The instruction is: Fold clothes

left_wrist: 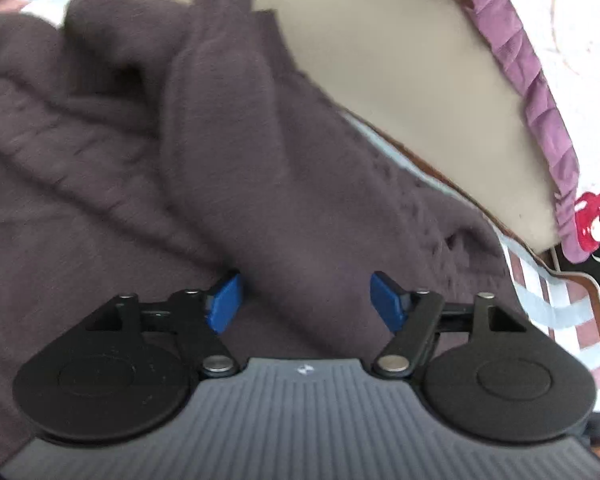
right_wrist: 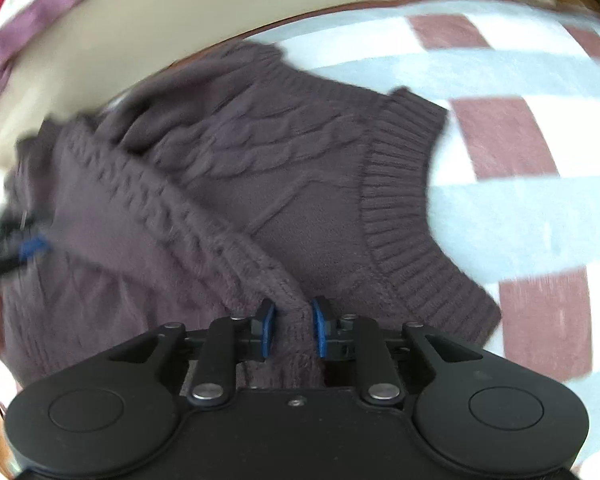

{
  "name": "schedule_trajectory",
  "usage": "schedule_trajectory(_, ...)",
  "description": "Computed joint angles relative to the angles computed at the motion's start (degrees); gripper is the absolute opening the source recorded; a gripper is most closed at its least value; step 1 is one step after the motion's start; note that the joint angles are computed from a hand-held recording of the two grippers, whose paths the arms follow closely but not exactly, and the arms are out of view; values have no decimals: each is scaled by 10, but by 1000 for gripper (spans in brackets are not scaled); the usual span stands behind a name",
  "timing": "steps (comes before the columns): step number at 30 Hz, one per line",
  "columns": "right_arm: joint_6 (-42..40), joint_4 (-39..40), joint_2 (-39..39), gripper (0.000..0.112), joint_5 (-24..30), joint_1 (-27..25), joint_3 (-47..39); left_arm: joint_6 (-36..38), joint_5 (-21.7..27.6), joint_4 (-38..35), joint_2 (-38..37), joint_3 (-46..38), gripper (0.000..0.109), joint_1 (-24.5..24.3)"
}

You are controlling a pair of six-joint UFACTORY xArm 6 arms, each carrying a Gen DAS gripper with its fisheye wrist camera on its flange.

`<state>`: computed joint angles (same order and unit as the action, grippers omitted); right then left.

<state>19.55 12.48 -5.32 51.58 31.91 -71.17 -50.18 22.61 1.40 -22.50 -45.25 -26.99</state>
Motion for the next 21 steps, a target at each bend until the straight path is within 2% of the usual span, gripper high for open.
schedule_trajectory(1, -8, 6, -1, 23, -1, -1, 1, -11, -13, 9, 17, -11, 76, 1)
schedule_trajectory(3, -27, 26, -4, 22, -10, -3, 7, -74, -7, 62, 41, -34, 76, 4)
schedule_trajectory(4, -38, 40, -6, 21, -16, -5, 12, -94, -1, 85, 47, -42, 72, 3)
schedule_trajectory(5, -45, 53, -9, 19, -21, -7, 17, -112, 7, 109, 53, -51, 63, 3)
schedule_trajectory(6, -52, 65, -12, 18, -27, -8, 21, -109, 33, 133, 53, -62, 18, 0)
schedule_trajectory(7, -59, 79, -19, 16, -37, -10, 29, -104, 59, 155, 54, -73, 10, -4)
schedule_trajectory(8, -67, 93, -26, 15, -48, -12, 38, -120, 62, 185, 42, -70, 10, -5)
schedule_trajectory(13, -102, 174, -58, 12, -97, -23, 76, -272, 102, 450, -70, -47, 10, -46)
schedule_trajectory(15, -90, 160, -49, 12, -85, -22, 66, -292, 82, 489, -89, -39, 12, -45)
schedule_trajectory(17, -72, 121, -32, 12, -63, -16, 45, -295, 72, 460, -84, -31, 24, -32)
schedule_trajectory(18, -59, 95, -23, 12, -51, -13, 34, -274, 91, 416, -72, -35, 30, -34)
schedule_trajectory(19, -45, 74, -16, 16, -40, -12, 25, -241, 115, 360, -51, -50, 30, -37)
schedule_trajectory(20, -38, 67, -13, 21, -35, -13, 22, -206, 118, 310, -47, -47, 31, -43)
schedule_trajectory(21, -30, 65, -15, 22, -36, -16, 26, -167, 100, 273, -54, -31, 34, -52)
